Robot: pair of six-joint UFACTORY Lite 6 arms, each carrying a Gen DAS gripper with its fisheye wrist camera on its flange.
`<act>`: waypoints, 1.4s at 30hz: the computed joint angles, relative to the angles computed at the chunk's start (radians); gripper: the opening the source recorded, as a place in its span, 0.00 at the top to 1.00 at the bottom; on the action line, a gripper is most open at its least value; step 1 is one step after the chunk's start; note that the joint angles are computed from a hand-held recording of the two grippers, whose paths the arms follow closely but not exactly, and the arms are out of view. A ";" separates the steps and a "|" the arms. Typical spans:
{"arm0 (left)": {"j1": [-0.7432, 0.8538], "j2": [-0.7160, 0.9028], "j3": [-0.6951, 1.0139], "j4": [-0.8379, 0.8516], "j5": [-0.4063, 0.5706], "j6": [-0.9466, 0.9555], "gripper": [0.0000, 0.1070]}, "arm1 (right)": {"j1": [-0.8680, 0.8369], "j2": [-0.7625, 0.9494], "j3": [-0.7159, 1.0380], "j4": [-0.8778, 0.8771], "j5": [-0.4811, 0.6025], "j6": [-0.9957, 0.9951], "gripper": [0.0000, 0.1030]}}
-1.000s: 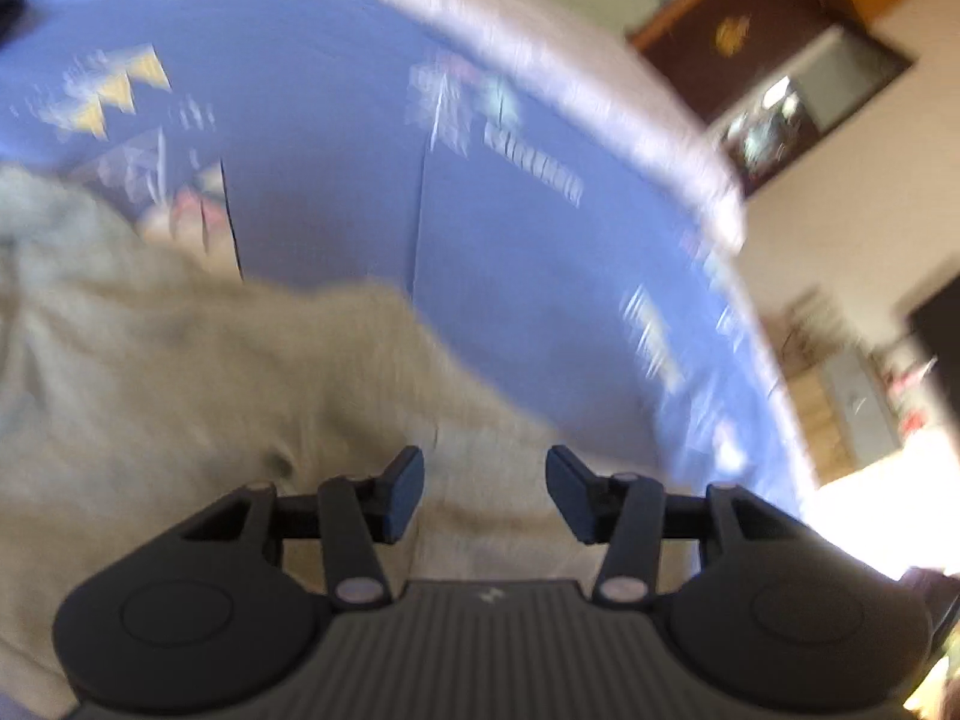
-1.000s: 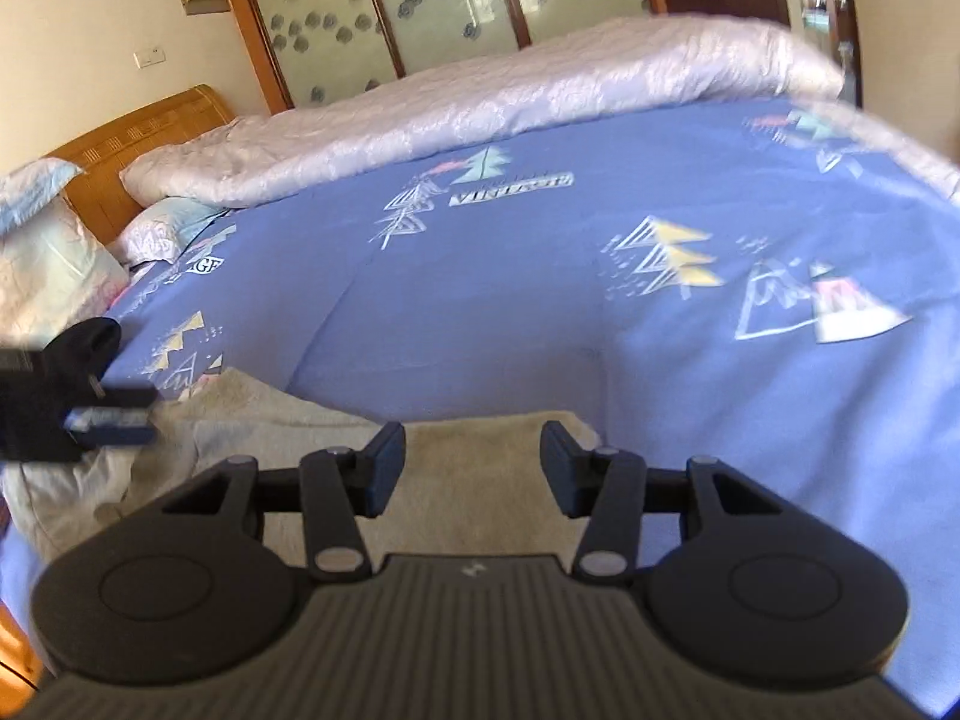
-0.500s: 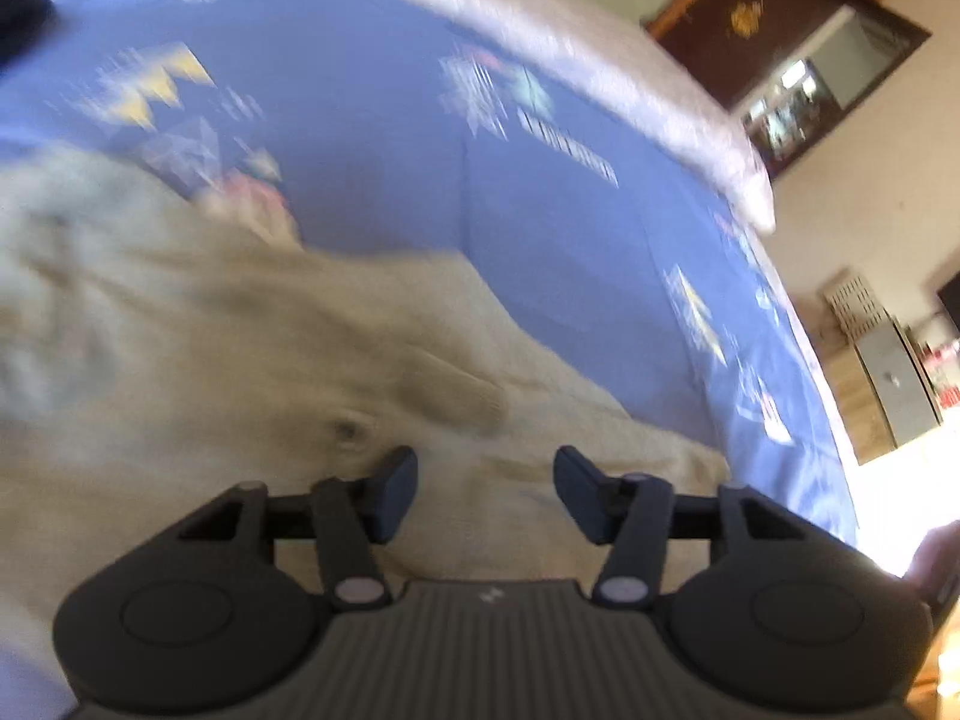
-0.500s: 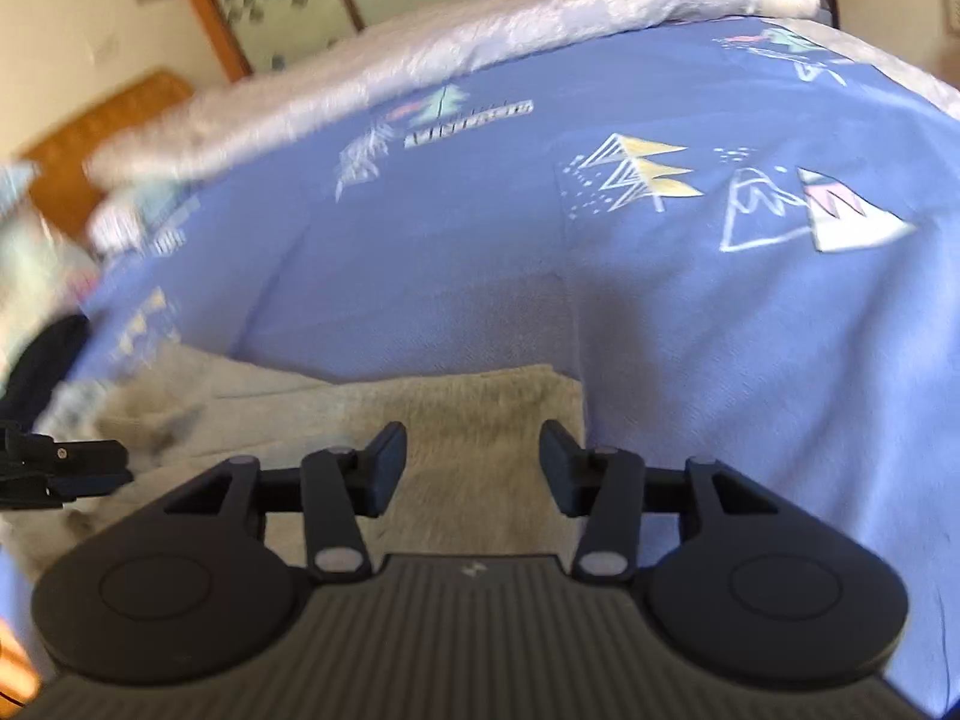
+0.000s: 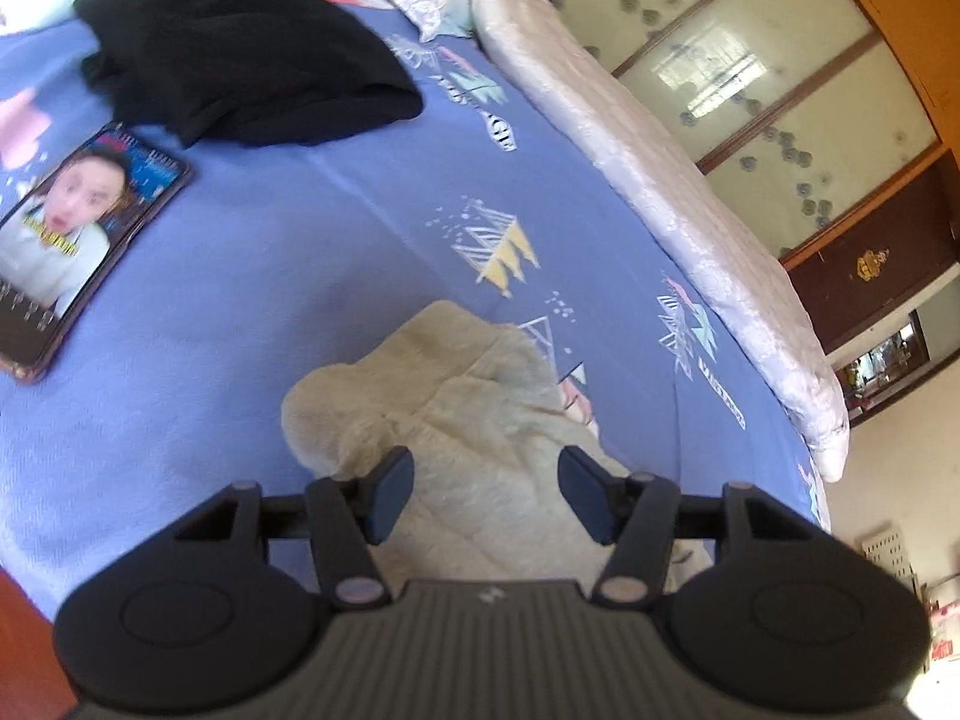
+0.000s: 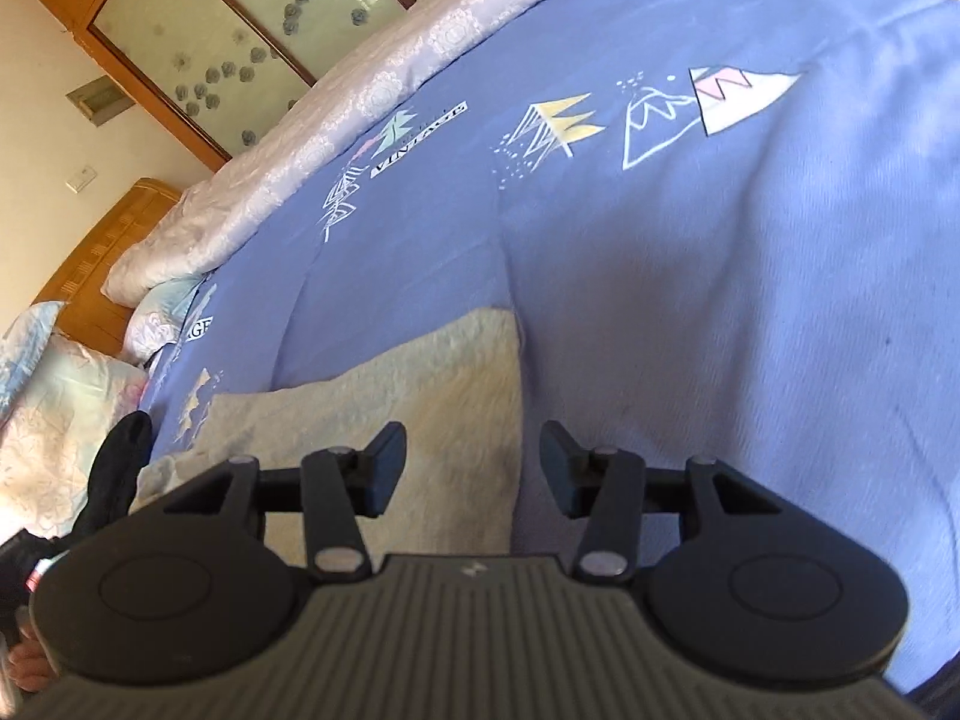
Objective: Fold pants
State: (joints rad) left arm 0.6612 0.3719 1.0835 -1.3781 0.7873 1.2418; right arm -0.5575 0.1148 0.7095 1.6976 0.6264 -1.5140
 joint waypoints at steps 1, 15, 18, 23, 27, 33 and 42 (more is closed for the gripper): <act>-0.013 0.002 -0.004 -0.006 -0.015 0.011 0.49 | 0.006 -0.008 -0.004 -0.002 -0.003 0.001 0.50; -0.208 -0.142 -0.084 0.029 -0.258 -0.033 0.50 | 0.010 -0.012 -0.035 -0.127 0.038 0.150 0.50; -0.216 -0.209 -0.093 0.017 -0.104 -0.057 0.48 | -0.007 -0.007 -0.048 -0.146 0.073 0.177 0.69; -0.485 -0.219 -0.035 0.070 -0.012 -0.120 0.47 | 0.068 -0.134 -0.098 -0.089 0.021 0.094 0.84; -0.771 -0.134 0.097 0.162 -0.083 -0.191 0.32 | 0.206 -0.279 -0.143 -0.019 -0.084 -0.042 0.85; -1.036 0.096 0.372 0.434 -0.125 -0.460 0.24 | 0.443 -0.333 -0.164 0.217 -0.284 -0.346 0.85; -1.043 0.186 0.446 0.618 -0.150 -0.558 0.88 | 0.512 -0.332 -0.199 0.427 -0.261 -0.654 0.69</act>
